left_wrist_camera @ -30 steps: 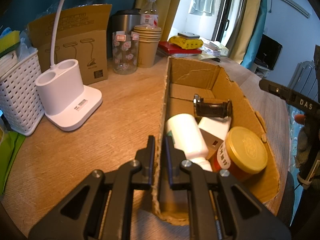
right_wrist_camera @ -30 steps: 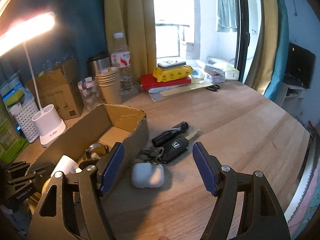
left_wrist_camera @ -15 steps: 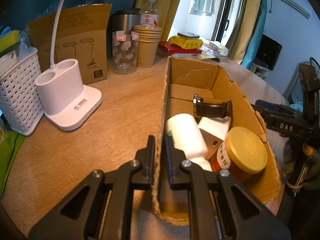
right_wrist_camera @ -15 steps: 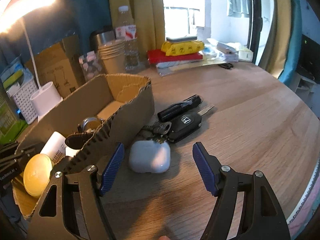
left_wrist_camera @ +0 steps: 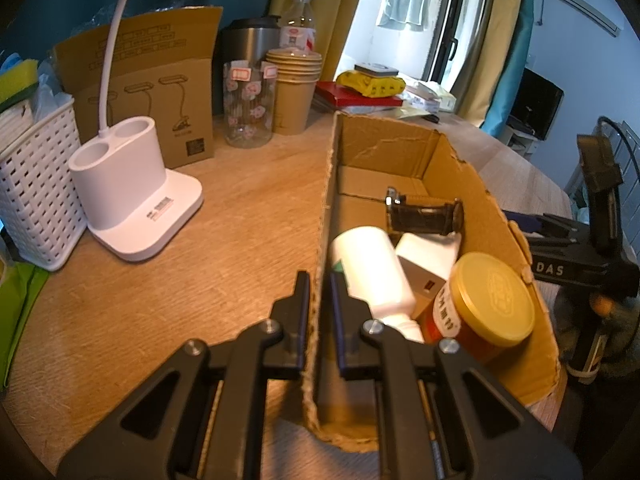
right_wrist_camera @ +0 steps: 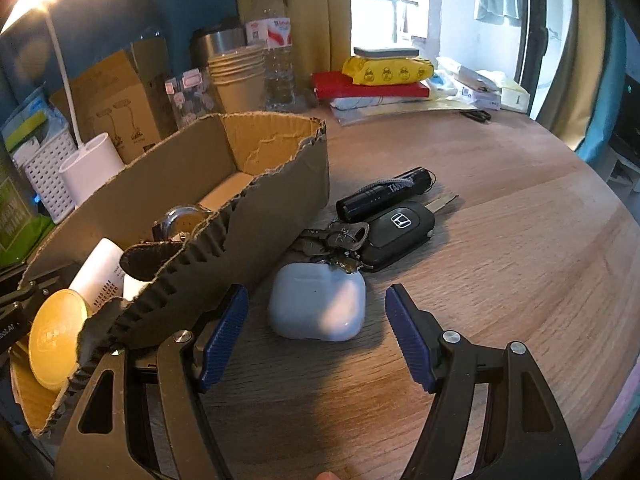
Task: Organize rigid objects
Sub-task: 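Move the right gripper to the white earbuds case and grasp it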
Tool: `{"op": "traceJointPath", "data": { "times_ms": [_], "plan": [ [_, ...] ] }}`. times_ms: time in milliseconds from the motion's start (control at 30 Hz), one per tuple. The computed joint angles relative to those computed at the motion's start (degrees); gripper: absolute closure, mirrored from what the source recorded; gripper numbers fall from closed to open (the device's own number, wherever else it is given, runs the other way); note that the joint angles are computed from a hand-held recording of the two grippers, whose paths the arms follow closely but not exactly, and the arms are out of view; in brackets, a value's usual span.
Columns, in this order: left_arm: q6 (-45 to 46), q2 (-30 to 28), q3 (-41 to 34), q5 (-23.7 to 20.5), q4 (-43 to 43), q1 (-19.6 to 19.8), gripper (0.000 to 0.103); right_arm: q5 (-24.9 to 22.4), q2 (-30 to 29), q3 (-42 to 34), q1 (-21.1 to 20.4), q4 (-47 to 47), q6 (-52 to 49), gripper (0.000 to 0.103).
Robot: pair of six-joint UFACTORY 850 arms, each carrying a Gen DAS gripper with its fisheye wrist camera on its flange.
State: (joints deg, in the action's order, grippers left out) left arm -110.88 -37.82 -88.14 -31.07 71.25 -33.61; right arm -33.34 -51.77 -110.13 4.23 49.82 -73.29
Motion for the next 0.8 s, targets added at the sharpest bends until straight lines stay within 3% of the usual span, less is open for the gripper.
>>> {"op": "traceJointPath", "data": {
  "times_ms": [200,367,467,800],
  "plan": [
    [0.08,0.01,0.0,0.06,-0.08,0.04,0.092,-1.47,-2.59,-4.2,0.73,-8.71,8.58,0.029],
    [0.18,0.0,-0.04,0.04,-0.22,0.05,0.092,0.49,-3.04,-4.93,1.47,-12.16,9.95,0.03],
    [0.09,-0.06,-0.06,0.08,-0.11,0.03,0.092,0.28,-2.73,-4.33,1.48,-10.58,6.84,0.043],
    [0.16,-0.06,-0.08,0.1,-0.23,0.04,0.092,2.68,0.58,0.62,0.66,-4.96,2.12,0.043]
  ]
}}
